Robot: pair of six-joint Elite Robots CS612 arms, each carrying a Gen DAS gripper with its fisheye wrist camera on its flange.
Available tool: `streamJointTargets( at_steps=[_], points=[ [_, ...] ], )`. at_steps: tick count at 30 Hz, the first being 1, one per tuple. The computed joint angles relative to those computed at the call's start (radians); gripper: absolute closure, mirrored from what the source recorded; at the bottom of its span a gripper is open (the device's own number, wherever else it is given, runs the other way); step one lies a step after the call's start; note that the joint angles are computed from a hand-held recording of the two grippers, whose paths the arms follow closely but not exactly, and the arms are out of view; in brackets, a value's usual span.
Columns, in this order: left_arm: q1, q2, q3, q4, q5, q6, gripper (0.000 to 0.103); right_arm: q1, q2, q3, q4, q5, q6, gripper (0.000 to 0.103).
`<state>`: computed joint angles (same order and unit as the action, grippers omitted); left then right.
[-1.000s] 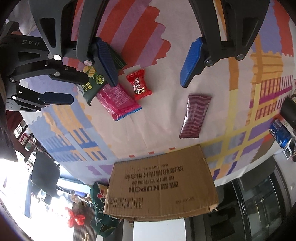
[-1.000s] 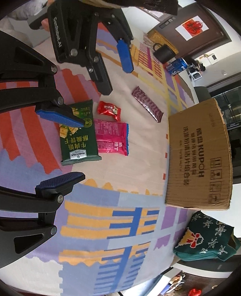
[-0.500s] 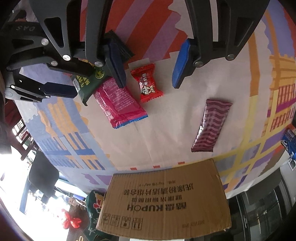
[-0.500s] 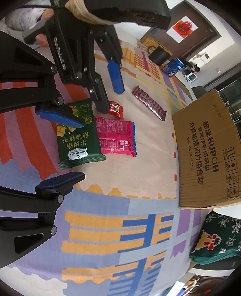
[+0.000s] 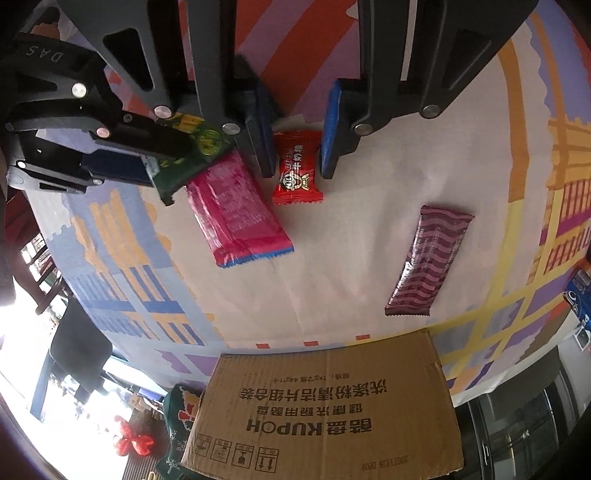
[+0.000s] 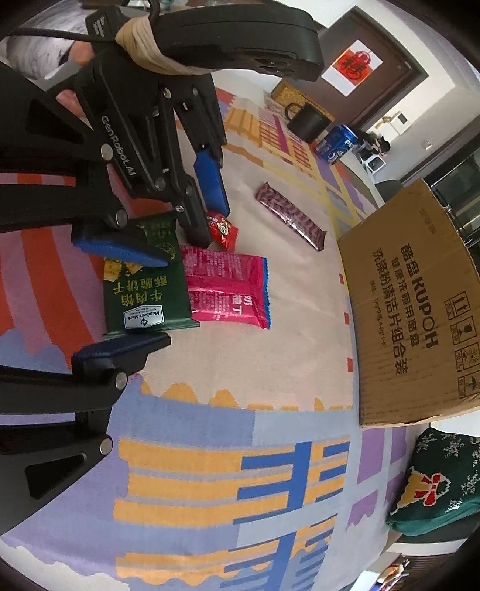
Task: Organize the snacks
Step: 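Grasp the red candy with the left tool while the right tool grasps the green biscuit bag, then carry both held snacks over the cardboard box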
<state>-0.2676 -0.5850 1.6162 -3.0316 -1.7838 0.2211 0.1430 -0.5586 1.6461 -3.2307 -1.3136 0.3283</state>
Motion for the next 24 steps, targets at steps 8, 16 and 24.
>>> streamJointTargets(
  at_steps=[8, 16, 24],
  points=[
    [0.003, -0.014, 0.026, -0.046, -0.018, -0.026, 0.084, 0.018, -0.023, 0.032, -0.07, -0.061, -0.023, 0.085],
    [0.01, -0.04, 0.056, -0.123, -0.043, -0.049, 0.085, 0.022, -0.041, 0.054, -0.136, -0.093, -0.024, 0.091],
    [0.012, -0.062, 0.069, -0.175, -0.066, -0.071, 0.085, 0.022, -0.054, 0.068, -0.202, -0.119, -0.017, 0.092]
  ],
)
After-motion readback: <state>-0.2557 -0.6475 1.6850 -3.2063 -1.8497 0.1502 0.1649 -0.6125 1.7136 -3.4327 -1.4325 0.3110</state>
